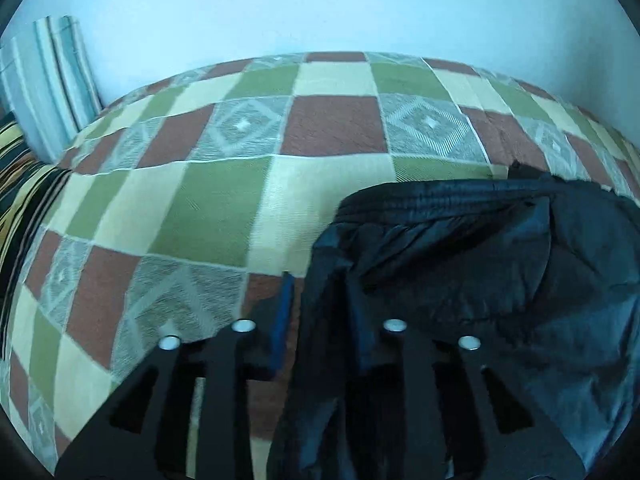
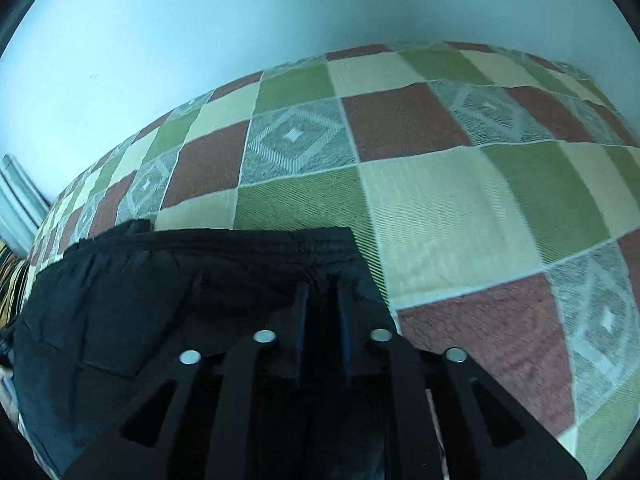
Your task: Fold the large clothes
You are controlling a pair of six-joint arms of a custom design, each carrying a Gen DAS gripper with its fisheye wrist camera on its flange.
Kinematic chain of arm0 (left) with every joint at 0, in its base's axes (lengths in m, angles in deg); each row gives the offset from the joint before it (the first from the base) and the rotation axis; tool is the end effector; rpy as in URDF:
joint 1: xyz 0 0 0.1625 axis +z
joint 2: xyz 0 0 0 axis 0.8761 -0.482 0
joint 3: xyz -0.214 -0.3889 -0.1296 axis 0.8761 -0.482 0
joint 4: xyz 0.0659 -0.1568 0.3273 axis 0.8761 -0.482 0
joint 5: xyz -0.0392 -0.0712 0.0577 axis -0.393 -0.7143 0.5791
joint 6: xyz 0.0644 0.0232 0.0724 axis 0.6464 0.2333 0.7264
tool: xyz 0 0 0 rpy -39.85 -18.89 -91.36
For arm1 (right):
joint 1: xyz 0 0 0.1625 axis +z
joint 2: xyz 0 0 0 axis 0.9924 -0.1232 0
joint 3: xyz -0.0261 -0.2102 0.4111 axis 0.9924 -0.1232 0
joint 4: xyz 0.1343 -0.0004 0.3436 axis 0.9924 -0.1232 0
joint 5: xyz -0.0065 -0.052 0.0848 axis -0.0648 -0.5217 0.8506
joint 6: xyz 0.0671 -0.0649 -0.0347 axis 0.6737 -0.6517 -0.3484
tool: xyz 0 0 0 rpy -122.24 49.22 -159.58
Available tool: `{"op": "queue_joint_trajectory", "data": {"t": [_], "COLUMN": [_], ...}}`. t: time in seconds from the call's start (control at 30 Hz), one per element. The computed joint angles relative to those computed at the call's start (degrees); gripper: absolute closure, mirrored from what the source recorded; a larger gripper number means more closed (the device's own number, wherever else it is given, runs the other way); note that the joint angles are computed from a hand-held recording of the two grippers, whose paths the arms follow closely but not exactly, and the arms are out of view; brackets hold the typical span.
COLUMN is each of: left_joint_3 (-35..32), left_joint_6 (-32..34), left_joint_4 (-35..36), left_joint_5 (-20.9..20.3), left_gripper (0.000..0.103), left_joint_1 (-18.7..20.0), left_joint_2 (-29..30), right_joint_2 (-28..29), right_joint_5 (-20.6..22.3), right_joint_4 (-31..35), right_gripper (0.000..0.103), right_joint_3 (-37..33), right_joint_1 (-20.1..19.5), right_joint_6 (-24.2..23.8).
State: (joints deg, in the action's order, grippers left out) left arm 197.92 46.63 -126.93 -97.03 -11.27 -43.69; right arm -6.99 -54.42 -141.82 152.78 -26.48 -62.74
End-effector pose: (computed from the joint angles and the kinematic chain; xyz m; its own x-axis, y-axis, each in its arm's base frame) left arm -0.1982 -0.5707 -0.0065 -0.6429 0.0791 -0.7618 0.4962 0.8007 -0.3357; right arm -0.1768 -0.4891 0.3444 -0.8299 0.2460 0.5007 -0.1657 0.7482 -0.6424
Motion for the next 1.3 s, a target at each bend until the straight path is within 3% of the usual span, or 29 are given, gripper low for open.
{"op": "queue_joint_trajectory", "data": {"t": [0.03,0.1,0.27,0.43,0.57,0.73,0.97,1.3], "left_joint_3": [1.43,3.86,8.99,7.87,3.77,0.56,-0.84,-1.72], "left_joint_6": [-1.59,-3.57,-7.68,-10.54,-12.75,-14.32,-9.86,-7.56], "left_joint_4": [-0.31,-2.37,-7.30,-8.80,-5.73,-2.81,-8.00,-10.97], "left_joint_5": [0.59,1.73,-0.07,-4.69,-5.19,-0.92,0.95,2.19], "left_gripper": [0.066,0.064,0.056,0.053,0.053,0.049,0.047,0.047], "left_joint_1": [-0.83,-2.70,-9.22,-14.11,-14.59,-13.92,-12.19,-11.68], "left_joint_2": [-1.14,-2.54,-3.72,0.69,4.79,9.89,14.27,16.93], "right_joint_2": [-0.83,-2.64,-5.41,0.77,7.78,16.40,22.73,26.85], "right_joint_5": [0.05,1.35,5.29,0.09,-4.70,-10.07,-12.21,-13.24], "right_joint_4": [-1.26,-4.55,-12.83,-20.00,-27.49,-35.80,-40.75,-46.99], "right_gripper": [0.075,0.071,0.071,0.071,0.071,0.071,0.068,0.068], "right_joint_3": [1.06,3.87,12.98,16.24,16.35,14.54,12.07,11.07], "right_joint_1": [0.25,0.71,4.05,10.06,13.99,15.17,14.27,13.99], "right_joint_6": [1.04,2.83,4.12,2.82,2.53,-1.79,-4.47,-6.82]}}
